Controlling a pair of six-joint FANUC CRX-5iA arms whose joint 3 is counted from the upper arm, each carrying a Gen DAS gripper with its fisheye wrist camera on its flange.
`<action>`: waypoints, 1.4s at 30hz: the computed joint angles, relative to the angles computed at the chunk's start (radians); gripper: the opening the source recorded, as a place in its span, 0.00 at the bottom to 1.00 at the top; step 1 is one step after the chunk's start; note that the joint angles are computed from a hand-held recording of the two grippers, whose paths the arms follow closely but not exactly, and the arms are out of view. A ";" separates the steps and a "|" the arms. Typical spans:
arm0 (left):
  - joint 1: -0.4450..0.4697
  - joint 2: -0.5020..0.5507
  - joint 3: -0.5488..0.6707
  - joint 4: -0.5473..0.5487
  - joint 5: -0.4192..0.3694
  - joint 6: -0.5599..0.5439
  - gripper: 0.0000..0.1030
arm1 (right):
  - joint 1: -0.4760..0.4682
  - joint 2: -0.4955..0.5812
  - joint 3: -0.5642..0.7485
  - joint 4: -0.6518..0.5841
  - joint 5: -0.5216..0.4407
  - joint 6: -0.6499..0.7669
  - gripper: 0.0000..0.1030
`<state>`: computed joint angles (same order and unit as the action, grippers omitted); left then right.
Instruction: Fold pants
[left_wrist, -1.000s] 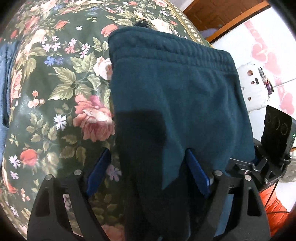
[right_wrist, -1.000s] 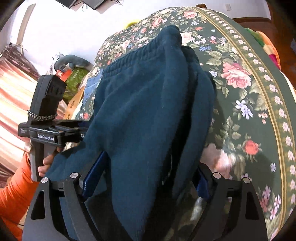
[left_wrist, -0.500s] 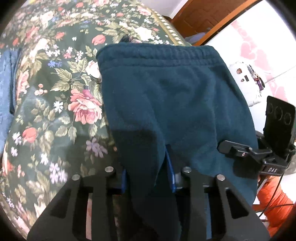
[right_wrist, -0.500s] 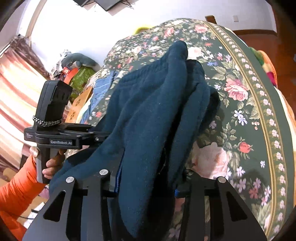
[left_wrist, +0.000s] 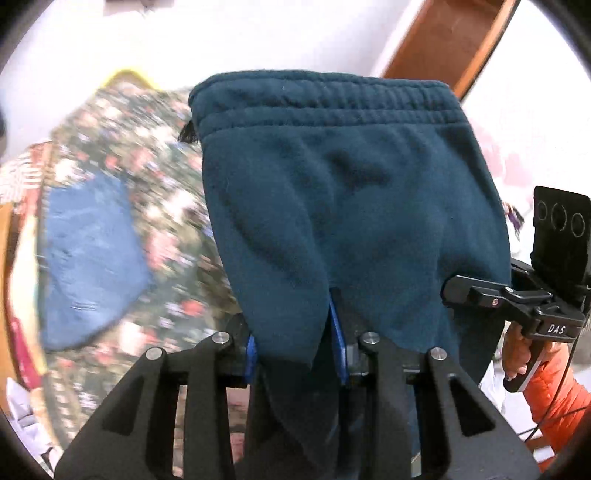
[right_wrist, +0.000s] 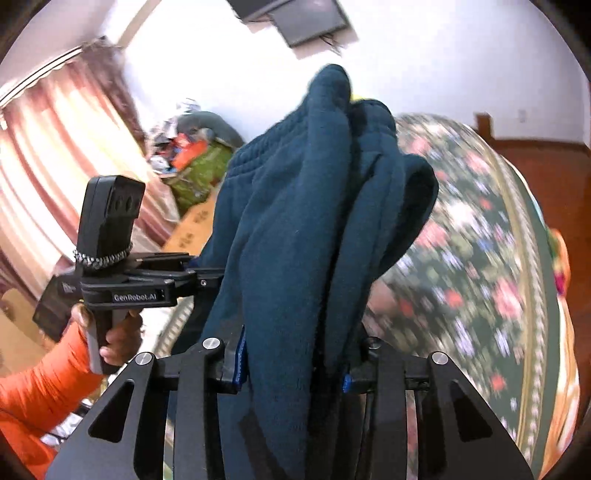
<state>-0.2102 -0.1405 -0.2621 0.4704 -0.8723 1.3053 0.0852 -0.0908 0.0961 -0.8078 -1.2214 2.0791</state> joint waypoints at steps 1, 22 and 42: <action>0.022 -0.020 -0.007 0.003 0.000 -0.002 0.31 | 0.029 0.003 0.014 0.007 0.016 0.004 0.32; 0.428 0.129 0.060 -0.010 0.103 -0.080 0.30 | 0.376 0.546 0.537 0.072 0.111 -0.075 0.32; 0.385 0.335 0.167 -0.358 0.114 0.215 0.22 | 0.443 0.646 0.488 0.484 0.228 -0.304 0.45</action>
